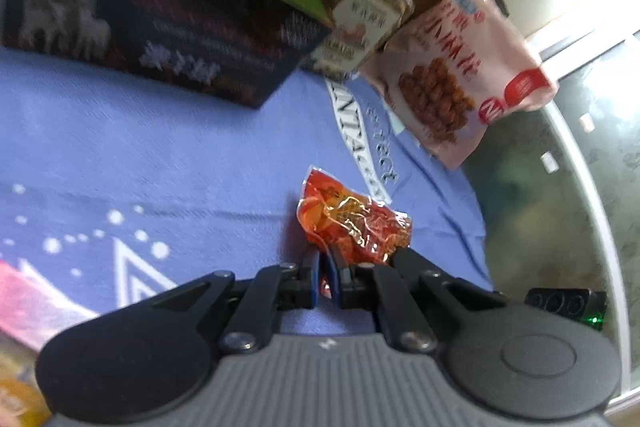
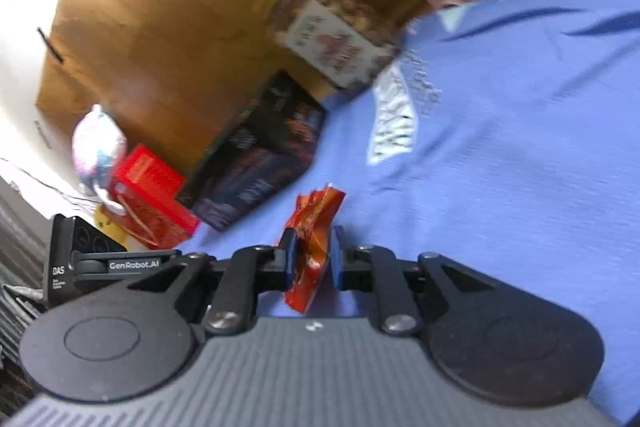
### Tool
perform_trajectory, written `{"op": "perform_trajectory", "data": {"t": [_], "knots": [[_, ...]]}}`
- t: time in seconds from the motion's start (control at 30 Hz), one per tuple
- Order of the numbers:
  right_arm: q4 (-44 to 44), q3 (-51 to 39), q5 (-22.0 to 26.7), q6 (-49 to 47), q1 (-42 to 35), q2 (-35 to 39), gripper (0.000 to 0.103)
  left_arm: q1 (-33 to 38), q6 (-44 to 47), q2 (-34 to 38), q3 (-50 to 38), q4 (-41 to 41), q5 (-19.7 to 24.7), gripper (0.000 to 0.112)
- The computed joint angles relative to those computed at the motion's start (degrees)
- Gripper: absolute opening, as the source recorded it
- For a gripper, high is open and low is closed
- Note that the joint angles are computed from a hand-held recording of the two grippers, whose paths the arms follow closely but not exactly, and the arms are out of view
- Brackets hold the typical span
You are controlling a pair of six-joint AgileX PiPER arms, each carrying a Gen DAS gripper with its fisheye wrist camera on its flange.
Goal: Organize snacks
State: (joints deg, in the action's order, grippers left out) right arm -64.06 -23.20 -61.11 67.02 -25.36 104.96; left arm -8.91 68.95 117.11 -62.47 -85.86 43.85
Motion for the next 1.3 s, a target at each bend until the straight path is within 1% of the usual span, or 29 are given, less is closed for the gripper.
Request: {"op": "perform_trajectory", "data": {"t": [0.1,0.17,0.27,0.33,0.4,0.43,0.47,0.5,0.53,0.57,0.6,0.63,0.67,0.7,0.73,0.8,0.87,0.9,0.93,1.0,1.03,1.07,1.1,1.13,1.17,1.2,1.23,1.3], "knots": [[2.9,-1.4,1.0,1.2,5.0,-3.9,0.019,3.3,3.7,-3.6,2.0,-2.1,1.5,0.005],[5.1,-4.4,2.6,2.6,9.3,-5.2,0.019,5.8,4.3,-5.7,1.6,-2.5,1.9,0.005],[9.9,-12.3,8.3,4.2,17.1,-4.6,0.018,8.6,2.4,-6.9,-1.4,-1.7,0.3,0.005],[12.3,-18.7,13.1,4.0,21.6,-2.7,0.017,9.5,1.5,-6.7,-4.4,-0.9,-2.9,0.005],[14.2,-25.9,18.9,4.4,25.4,0.7,0.015,9.9,-2.2,-5.0,-8.8,2.3,-6.5,0.005],[14.4,-28.5,20.7,4.5,26.5,2.1,0.015,9.7,-4.0,-4.1,-10.7,4.0,-8.6,0.006],[16.0,-31.4,23.3,3.4,28.2,3.9,0.017,9.2,-5.7,-3.3,-12.2,5.7,-11.4,0.011],[19.5,-34.1,27.8,-0.1,30.6,5.4,0.02,8.4,-9.4,-2.7,-13.9,9.4,-14.2,0.015],[24.7,-36.1,33.5,-5.8,33.1,5.8,0.02,7.7,-11.3,-2.2,-14.8,12.0,-16.3,0.021],[28.7,-37.0,37.0,-11.5,34.6,5.5,0.023,7.4,-11.0,-2.2,-14.7,12.7,-17.4,0.021],[33.3,-36.4,38.2,-17.2,35.5,4.8,0.027,7.7,-8.4,-2.9,-13.6,11.2,-17.6,0.021],[36.4,-34.1,37.1,-20.7,35.6,3.3,0.027,8.2,-3.5,-4.4,-11.1,7.4,-17.4,0.022],[37.2,-31.1,33.7,-21.8,34.9,2.1,0.027,9.1,2.2,-5.8,-8.5,2.8,-16.5,0.023],[35.8,-27.7,30.7,-20.7,33.9,0.3,0.028,10.2,7.9,-7.3,-5.4,-1.3,-15.3,0.023],[32.8,-24.3,28.2,-18.4,32.6,-1.5,0.029,11.3,11.7,-8.7,-2.7,-3.7,-13.9,0.023],[25.6,-18.3,24.0,-13.7,29.9,-4.5,0.032,14.1,17.3,-10.5,2.5,-6.5,-10.2,0.023],[18.2,-12.3,19.5,-10.0,27.3,-6.5,0.037,16.6,18.6,-11.3,6.1,-5.1,-7.1,0.023],[15.9,-9.7,18.0,-9.8,26.6,-7.2,0.039,17.0,18.3,-11.5,7.7,-3.8,-6.7,0.024],[15.5,-7.1,17.5,-11.2,26.9,-8.2,0.039,17.4,18.1,-11.5,9.1,-2.4,-6.7,0.024],[18.9,-1.2,17.5,-17.2,28.7,-10.8,0.04,18.2,20.0,-11.9,12.0,-2.0,-6.7,0.028],[21.5,1.4,17.7,-20.4,30.0,-12.0,0.04,18.6,20.3,-11.6,12.6,-1.7,-6.1,0.033],[24.5,3.4,18.6,-23.4,31.7,-13.2,0.041,19.0,20.1,-11.3,13.2,-1.0,-5.1,0.036],[28.9,4.7,20.4,-26.5,34.3,-14.3,0.041,19.4,19.6,-11.0,13.4,0.1,-4.0,0.036],[34.0,4.7,21.9,-29.7,37.2,-14.0,0.041,19.5,18.8,-10.8,13.5,1.2,-3.2,0.036],[36.8,3.9,23.2,-30.7,39.6,-13.3,0.041,19.3,18.1,-10.3,13.4,1.8,-2.6,0.036],[37.3,3.7,22.7,-30.7,40.1,-12.2,0.04,19.0,17.5,-9.7,13.2,2.2,-2.0,0.036],[38.5,2.9,23.3,-30.7,41.0,-11.3,0.041,18.3,18.3,-9.3,13.3,1.0,-2.3,0.038],[44.9,2.2,24.5,-35.6,43.2,-10.8,0.04,17.9,19.1,-9.4,14.0,-0.3,-2.9,0.039]]}}
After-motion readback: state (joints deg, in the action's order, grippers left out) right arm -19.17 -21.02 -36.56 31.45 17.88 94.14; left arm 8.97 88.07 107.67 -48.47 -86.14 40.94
